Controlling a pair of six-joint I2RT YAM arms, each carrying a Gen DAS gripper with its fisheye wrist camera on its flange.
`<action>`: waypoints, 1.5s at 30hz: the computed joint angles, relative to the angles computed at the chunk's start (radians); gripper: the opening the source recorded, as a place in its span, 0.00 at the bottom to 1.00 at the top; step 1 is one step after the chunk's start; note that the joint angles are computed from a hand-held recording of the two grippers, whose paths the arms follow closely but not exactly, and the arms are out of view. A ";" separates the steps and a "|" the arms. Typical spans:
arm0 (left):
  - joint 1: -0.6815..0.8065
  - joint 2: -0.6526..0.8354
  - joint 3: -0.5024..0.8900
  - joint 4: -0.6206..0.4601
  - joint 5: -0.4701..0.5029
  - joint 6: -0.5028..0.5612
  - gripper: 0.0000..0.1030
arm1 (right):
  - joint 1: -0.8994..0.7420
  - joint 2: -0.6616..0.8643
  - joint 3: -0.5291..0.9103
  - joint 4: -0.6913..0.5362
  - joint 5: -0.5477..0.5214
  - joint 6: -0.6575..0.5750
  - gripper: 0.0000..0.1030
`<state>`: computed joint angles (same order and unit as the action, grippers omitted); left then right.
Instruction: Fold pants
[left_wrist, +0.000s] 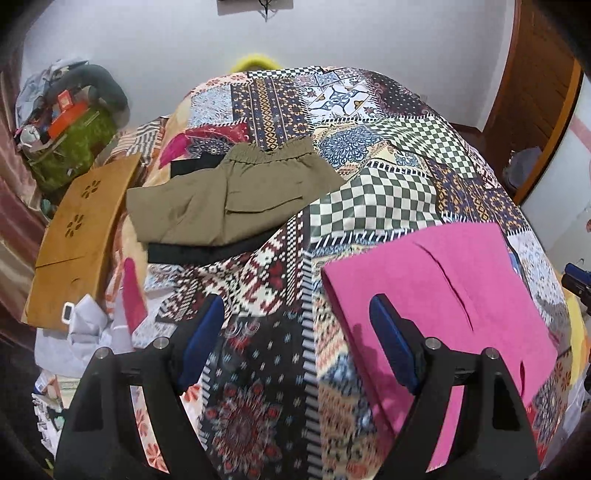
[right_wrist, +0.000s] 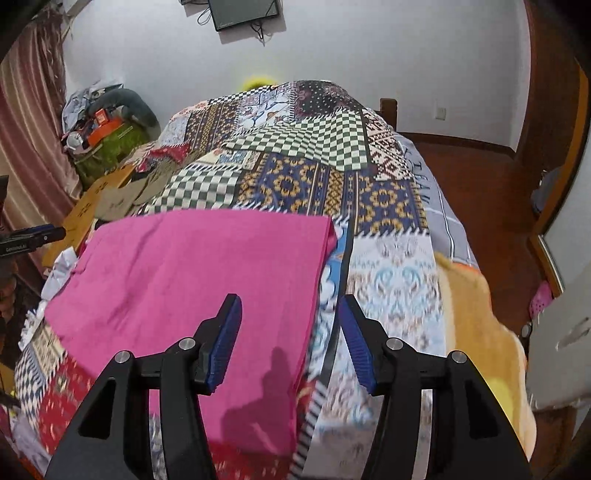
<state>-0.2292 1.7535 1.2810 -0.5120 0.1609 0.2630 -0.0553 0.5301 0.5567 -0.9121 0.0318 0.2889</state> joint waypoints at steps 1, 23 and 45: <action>-0.006 0.017 0.014 -0.001 0.000 -0.007 0.79 | -0.022 0.025 -0.003 0.028 -0.013 -0.019 0.49; -0.033 0.389 0.335 -0.209 0.213 -0.064 0.59 | -0.302 0.837 0.025 0.665 -0.210 -0.220 0.49; -0.103 0.217 0.095 0.051 -0.038 -0.082 0.36 | -0.150 0.972 0.102 0.686 -0.002 -0.268 0.05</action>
